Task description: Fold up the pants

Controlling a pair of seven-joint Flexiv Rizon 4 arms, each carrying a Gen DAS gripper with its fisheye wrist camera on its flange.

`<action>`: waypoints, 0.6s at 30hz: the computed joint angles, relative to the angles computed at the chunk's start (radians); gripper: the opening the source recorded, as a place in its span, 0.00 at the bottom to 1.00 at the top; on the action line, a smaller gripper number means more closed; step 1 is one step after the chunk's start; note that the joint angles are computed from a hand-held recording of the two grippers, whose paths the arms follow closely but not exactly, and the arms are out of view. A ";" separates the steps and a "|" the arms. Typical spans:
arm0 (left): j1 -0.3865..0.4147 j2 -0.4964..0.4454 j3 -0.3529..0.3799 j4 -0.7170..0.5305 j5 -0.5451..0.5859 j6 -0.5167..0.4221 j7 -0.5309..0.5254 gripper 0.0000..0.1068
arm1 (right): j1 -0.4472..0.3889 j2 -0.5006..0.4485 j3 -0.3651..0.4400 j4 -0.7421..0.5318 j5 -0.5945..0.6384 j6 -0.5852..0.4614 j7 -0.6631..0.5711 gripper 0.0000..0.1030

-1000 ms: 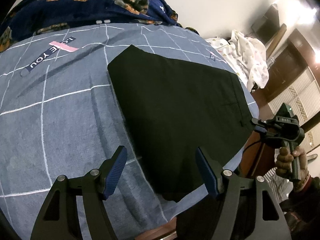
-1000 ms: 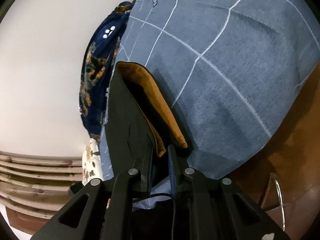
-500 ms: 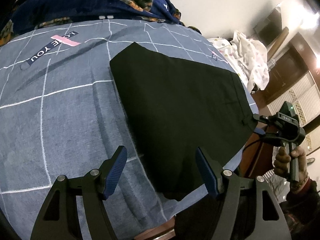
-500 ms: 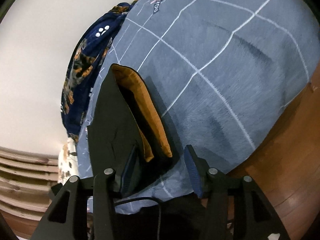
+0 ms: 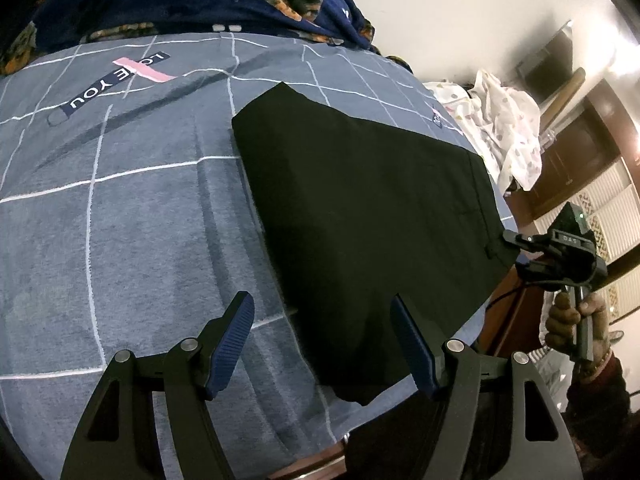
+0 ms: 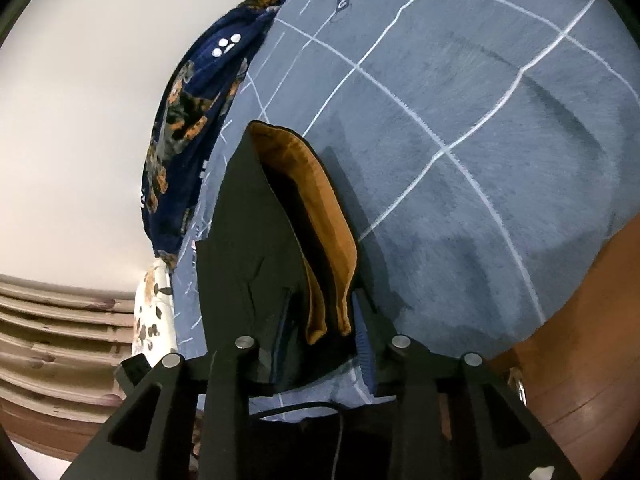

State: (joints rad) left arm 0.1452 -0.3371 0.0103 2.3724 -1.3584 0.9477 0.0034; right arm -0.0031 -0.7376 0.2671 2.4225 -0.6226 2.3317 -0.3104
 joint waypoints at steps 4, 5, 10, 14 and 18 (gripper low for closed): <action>-0.004 0.012 -0.001 -0.001 -0.036 0.021 0.032 0.66 | -0.019 -0.041 0.037 -0.036 -0.060 0.113 0.011 0.19; -0.003 0.015 0.000 -0.003 -0.051 0.021 0.041 0.66 | -0.012 -0.044 0.040 -0.051 -0.083 0.132 0.017 0.19; 0.012 0.013 0.015 -0.027 -0.094 -0.005 0.013 0.68 | 0.051 -0.102 0.034 -0.097 -0.075 0.316 -0.007 0.16; 0.016 -0.010 0.016 -0.034 -0.058 -0.013 -0.024 0.68 | 0.056 -0.139 -0.025 -0.057 -0.027 0.246 0.064 0.16; -0.001 -0.017 0.004 -0.022 -0.029 0.020 -0.016 0.68 | 0.061 -0.152 -0.030 -0.029 -0.002 0.279 0.038 0.15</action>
